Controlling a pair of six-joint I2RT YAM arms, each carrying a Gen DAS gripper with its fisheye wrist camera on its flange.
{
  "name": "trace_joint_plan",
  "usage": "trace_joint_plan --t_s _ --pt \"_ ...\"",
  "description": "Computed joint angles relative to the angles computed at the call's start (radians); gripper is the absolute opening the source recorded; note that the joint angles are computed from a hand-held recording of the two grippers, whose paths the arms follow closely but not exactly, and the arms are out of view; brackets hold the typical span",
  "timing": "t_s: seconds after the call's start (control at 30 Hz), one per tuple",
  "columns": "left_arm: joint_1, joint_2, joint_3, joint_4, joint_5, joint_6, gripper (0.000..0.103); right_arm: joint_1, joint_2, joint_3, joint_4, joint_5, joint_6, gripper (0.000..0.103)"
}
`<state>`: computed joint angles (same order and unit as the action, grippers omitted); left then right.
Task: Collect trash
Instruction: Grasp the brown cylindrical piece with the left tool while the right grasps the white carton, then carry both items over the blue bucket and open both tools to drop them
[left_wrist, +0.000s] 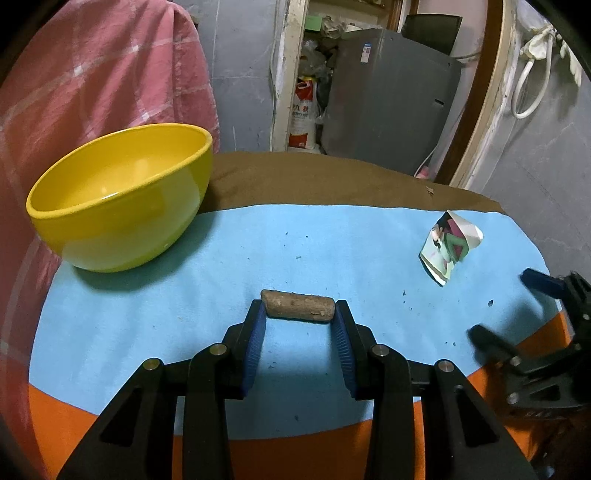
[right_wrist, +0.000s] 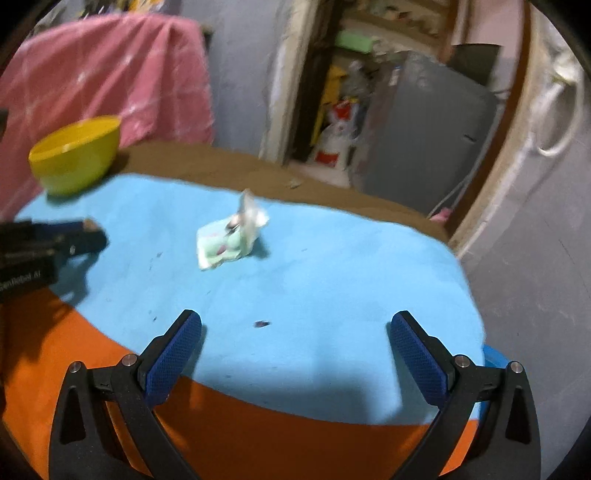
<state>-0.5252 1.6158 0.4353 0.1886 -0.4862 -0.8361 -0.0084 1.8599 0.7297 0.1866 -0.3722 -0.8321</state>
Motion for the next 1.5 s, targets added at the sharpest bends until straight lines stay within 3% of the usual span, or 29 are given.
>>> trace_joint_plan --t_s 0.27,0.53,0.67,0.73,0.83,0.93,1.0,1.13,1.3,1.5 --pt "0.03 -0.034 -0.067 0.095 0.049 0.0 0.033 0.063 0.089 0.194 -0.213 0.033 -0.006 0.103" --pt "0.04 -0.038 -0.064 0.095 0.061 0.002 0.033 0.17 0.125 0.199 -0.096 0.115 -0.017 0.103" --pt "0.038 -0.04 -0.063 0.09 0.06 -0.002 0.033 0.182 0.16 0.233 -0.101 0.092 -0.019 0.101" --pt "0.034 -0.041 -0.067 0.094 0.057 -0.005 0.033 0.169 0.172 0.265 -0.152 0.059 -0.022 0.097" --pt "0.033 -0.041 -0.067 0.094 0.057 -0.006 0.033 0.154 0.173 0.286 -0.219 0.006 -0.053 0.081" --pt "0.032 -0.041 -0.067 0.093 0.056 -0.008 0.033 0.158 0.149 0.246 -0.2 -0.002 -0.069 0.069" --pt "0.032 -0.041 -0.066 0.092 0.055 -0.008 0.033 0.153 0.138 0.235 -0.217 -0.024 -0.09 0.053" --pt "0.034 -0.038 -0.067 0.098 0.055 -0.005 0.033 0.16 0.108 0.18 -0.186 -0.028 -0.111 0.033" --pt "0.037 -0.034 -0.072 0.111 0.057 -0.003 0.033 0.14 0.007 0.036 -0.079 -0.024 -0.129 0.032" --pt "0.038 -0.031 -0.07 0.11 0.057 -0.001 0.033 0.05 -0.089 -0.079 -0.032 -0.103 -0.083 0.032"
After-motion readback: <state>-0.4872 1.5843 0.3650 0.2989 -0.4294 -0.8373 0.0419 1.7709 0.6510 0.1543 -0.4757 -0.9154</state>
